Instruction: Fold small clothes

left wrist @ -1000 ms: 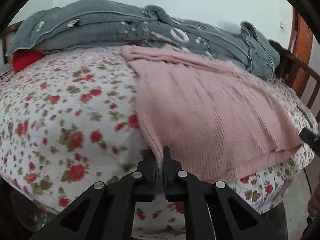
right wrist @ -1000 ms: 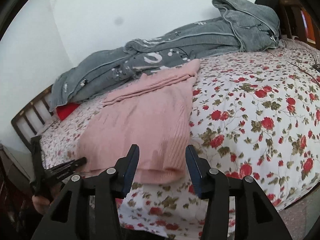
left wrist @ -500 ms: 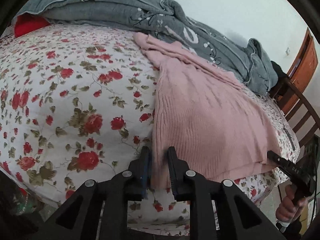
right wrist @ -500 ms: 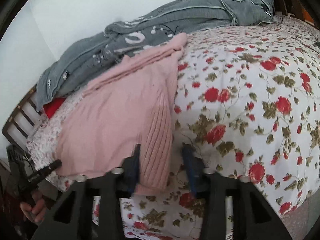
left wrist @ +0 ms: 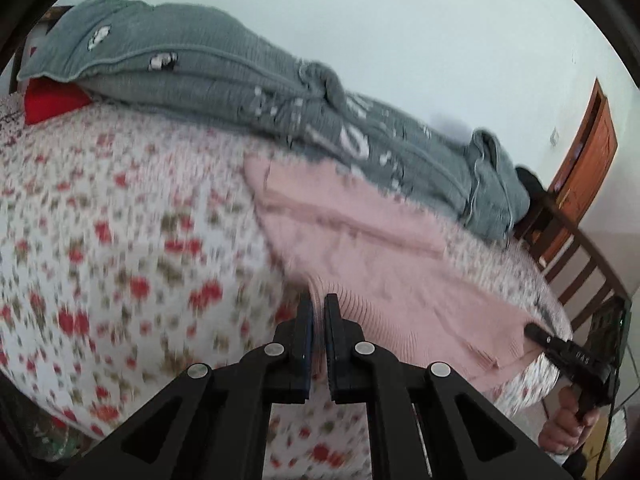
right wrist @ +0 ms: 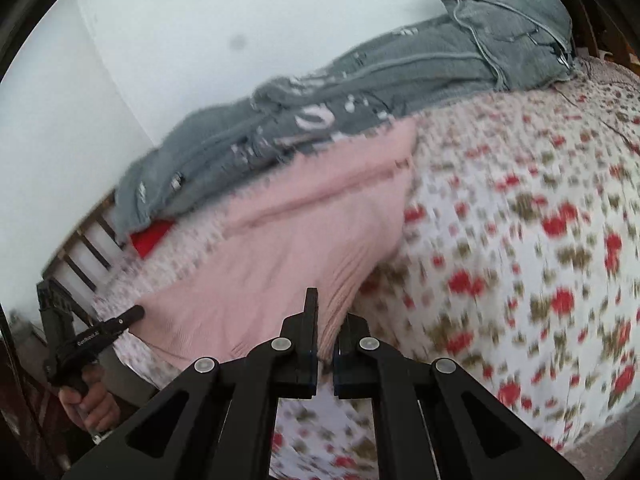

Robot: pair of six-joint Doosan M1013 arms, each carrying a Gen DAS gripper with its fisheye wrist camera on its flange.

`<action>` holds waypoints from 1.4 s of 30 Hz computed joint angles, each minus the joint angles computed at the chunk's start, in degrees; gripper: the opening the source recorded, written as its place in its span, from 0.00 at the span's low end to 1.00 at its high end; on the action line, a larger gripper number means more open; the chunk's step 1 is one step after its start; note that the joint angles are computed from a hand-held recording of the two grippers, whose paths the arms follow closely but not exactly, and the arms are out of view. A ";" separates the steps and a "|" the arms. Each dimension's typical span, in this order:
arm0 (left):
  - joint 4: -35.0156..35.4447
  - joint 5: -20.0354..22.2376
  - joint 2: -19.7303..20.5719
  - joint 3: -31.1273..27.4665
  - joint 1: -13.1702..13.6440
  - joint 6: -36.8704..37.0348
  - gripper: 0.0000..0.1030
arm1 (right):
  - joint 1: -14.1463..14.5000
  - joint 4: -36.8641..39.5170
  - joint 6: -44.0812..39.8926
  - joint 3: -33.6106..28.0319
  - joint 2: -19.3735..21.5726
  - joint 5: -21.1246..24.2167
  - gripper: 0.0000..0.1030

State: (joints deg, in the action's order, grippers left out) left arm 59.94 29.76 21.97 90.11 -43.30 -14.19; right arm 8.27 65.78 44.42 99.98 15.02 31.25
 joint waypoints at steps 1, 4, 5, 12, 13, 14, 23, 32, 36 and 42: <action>-0.29 0.37 0.14 -1.07 0.41 0.69 0.06 | -0.22 0.47 0.82 -0.81 0.29 0.97 0.05; -0.89 1.85 1.01 -3.87 1.12 3.20 0.06 | -0.95 2.17 3.73 -4.21 1.77 4.10 0.05; -1.58 2.45 1.48 -4.94 1.42 4.61 0.06 | -1.04 2.56 4.17 -5.38 2.26 4.40 0.05; -6.27 3.58 5.38 -12.42 4.63 11.54 0.06 | -0.34 -1.89 8.95 -13.75 6.37 3.37 0.05; -6.66 3.35 6.01 -13.35 5.09 11.94 0.06 | -0.21 -2.75 9.75 -14.89 7.08 3.18 0.05; -7.27 3.13 6.72 -14.35 5.62 12.56 0.06 | 0.25 -5.47 11.80 -16.55 8.06 2.19 0.05; -13.88 4.53 13.35 -23.41 8.93 19.85 0.06 | 1.78 -13.19 19.25 -26.99 15.53 1.45 0.05; -20.87 4.56 19.38 -31.73 11.45 28.00 0.06 | 2.41 -23.33 32.36 -37.84 23.82 3.24 0.05; -22.73 4.85 21.72 -34.90 12.29 30.29 0.06 | 2.66 -27.72 36.89 -42.31 26.94 4.26 0.05; -26.63 1.47 24.85 -37.94 14.14 32.02 0.07 | 2.54 -31.42 42.26 -48.34 31.93 5.65 0.06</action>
